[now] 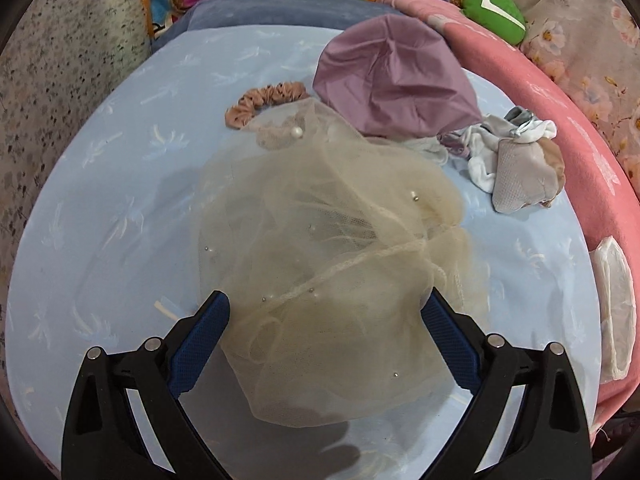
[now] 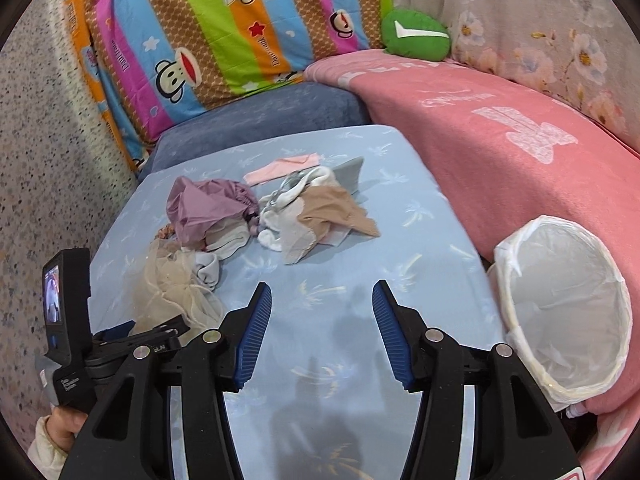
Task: Collect trash
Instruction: 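Move the left tool back to the pile and grasp the beige tulle, then grasp the white sock with the right tool while the left tool holds the tulle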
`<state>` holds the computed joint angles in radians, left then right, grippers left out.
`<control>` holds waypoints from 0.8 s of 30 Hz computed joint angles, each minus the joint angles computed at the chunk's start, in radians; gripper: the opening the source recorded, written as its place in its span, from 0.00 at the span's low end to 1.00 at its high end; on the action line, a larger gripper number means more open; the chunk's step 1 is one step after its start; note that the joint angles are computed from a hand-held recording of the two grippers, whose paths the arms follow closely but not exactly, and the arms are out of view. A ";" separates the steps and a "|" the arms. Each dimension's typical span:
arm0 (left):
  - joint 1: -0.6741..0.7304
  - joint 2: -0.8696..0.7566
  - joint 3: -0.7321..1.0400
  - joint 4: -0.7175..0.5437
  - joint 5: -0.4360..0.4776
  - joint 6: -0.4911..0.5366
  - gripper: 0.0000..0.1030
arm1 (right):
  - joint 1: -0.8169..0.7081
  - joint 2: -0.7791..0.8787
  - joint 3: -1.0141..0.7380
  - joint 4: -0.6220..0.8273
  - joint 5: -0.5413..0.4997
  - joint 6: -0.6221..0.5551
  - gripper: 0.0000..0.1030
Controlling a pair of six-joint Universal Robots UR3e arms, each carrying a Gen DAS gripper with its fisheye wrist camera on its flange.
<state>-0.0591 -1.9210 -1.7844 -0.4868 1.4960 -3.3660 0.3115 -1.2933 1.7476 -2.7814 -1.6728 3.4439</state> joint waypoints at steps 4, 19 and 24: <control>0.020 0.014 -0.036 0.029 -0.021 0.018 0.65 | 0.032 0.068 -0.074 0.025 -0.003 0.003 0.51; 0.196 0.191 -0.146 0.087 -0.206 0.104 0.10 | 0.114 0.409 -0.507 0.167 0.090 0.042 0.51; 0.220 0.174 -0.104 0.110 -0.195 0.105 0.10 | 0.133 0.560 -0.747 0.277 0.119 0.062 0.51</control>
